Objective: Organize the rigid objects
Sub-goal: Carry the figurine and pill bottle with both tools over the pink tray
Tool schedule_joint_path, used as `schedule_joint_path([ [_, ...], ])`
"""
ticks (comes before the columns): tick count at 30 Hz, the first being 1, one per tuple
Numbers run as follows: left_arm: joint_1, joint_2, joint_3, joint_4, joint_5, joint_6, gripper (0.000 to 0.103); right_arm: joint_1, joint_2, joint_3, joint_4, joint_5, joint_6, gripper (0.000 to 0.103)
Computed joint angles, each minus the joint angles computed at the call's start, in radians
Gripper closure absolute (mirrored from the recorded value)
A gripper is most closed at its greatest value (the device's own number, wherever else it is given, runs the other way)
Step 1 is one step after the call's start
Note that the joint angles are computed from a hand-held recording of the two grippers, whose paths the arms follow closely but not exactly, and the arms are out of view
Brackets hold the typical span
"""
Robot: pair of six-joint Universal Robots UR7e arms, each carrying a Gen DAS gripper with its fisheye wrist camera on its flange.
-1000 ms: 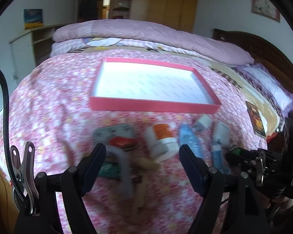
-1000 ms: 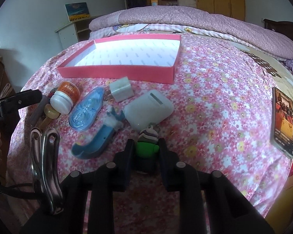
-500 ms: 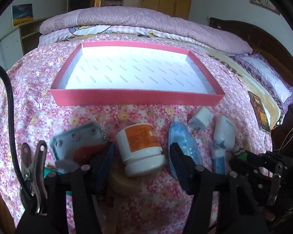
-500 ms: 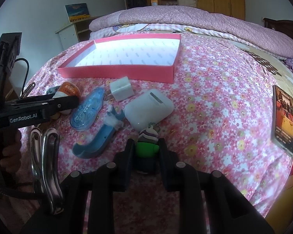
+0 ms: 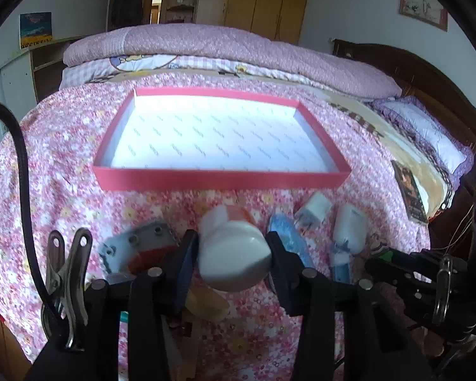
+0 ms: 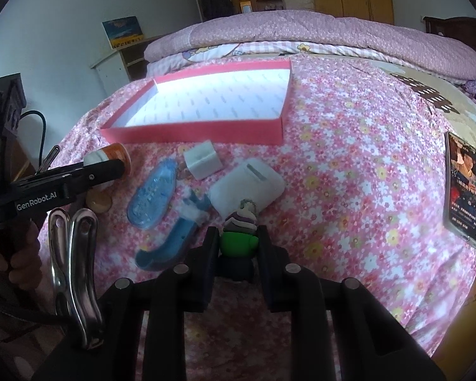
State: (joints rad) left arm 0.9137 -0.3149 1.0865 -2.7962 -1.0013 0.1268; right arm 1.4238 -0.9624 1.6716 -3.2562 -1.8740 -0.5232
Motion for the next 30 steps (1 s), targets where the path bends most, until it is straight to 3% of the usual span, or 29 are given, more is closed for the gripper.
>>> schedule_joint_path([
  [16, 0.004, 0.010, -0.069, -0.018, 0.007, 0.033, 0.060, 0.034, 0.009, -0.066, 0.032, 0.021, -0.035, 0.079],
  [24, 0.013, 0.073, -0.220, 0.013, 0.035, 0.080, 0.060, 0.066, 0.053, -0.164, 0.046, 0.029, -0.085, 0.079],
  [30, 0.033, 0.138, -0.376, 0.105, 0.044, 0.067, 0.060, 0.073, 0.102, -0.274, 0.113, 0.027, -0.067, 0.079],
])
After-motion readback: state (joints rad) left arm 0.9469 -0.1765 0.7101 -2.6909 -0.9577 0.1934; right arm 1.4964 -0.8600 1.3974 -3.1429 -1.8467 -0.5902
